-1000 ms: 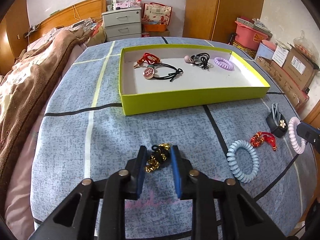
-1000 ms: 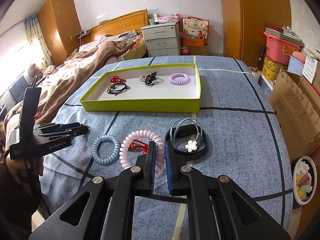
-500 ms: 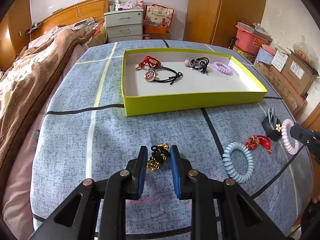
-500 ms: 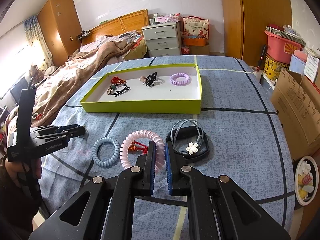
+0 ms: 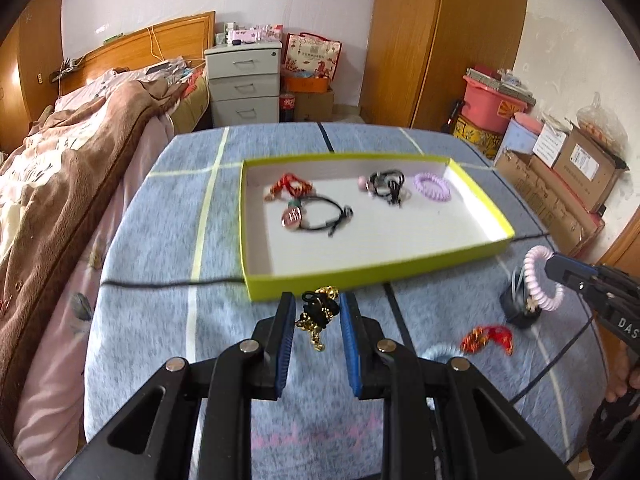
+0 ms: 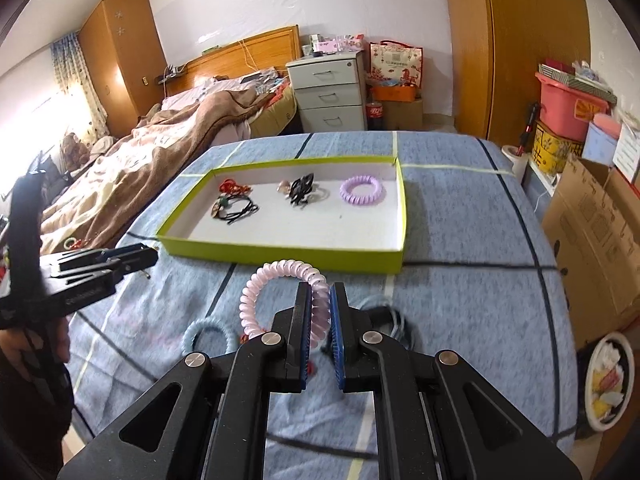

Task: Organize jewelry
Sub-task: 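Carry the bow clip with the left gripper into the box while the right carries the pink coil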

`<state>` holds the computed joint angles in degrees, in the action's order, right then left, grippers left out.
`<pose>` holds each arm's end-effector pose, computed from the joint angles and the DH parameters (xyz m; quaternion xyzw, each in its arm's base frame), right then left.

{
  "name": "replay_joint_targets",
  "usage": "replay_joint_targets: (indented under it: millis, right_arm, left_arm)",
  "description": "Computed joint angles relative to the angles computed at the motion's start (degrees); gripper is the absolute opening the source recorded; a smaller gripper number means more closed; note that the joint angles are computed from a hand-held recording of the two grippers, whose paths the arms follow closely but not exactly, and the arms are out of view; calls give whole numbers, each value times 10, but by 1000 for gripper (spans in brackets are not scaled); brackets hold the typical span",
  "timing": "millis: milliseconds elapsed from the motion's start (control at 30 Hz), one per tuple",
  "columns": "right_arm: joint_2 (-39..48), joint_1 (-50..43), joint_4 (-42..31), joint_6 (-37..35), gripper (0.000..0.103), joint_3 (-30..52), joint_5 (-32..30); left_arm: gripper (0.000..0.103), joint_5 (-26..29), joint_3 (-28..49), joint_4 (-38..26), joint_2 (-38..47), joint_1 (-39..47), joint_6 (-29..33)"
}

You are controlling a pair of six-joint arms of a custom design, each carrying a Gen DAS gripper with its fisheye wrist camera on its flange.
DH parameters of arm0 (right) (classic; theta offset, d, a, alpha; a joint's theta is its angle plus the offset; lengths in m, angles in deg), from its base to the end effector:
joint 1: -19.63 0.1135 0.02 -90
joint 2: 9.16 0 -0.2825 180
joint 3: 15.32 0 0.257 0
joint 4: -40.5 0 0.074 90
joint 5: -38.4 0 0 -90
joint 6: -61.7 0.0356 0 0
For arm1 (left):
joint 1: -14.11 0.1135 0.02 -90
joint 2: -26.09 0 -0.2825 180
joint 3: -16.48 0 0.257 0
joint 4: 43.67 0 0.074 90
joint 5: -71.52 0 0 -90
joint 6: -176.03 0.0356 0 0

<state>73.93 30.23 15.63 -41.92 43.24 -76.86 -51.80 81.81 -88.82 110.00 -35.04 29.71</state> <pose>0.2812 0.0681 0.2066 -0.2662 0.8789 0.1961 0.3438 0.1976 -0.1987 0.2195 -0.1234 0.9271 -0.0042 0.3540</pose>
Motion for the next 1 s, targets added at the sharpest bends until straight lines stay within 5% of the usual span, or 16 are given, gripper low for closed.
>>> replay_joint_targets:
  millis: [433,1000]
  right_arm:
    - [130,28,-26,-1,10,150,53]
    - [276,41,-78,-33,10,290,92]
  left_arm:
    - [24,68,45,82,42,92,109]
    - [24,153,129,127,163,175,162]
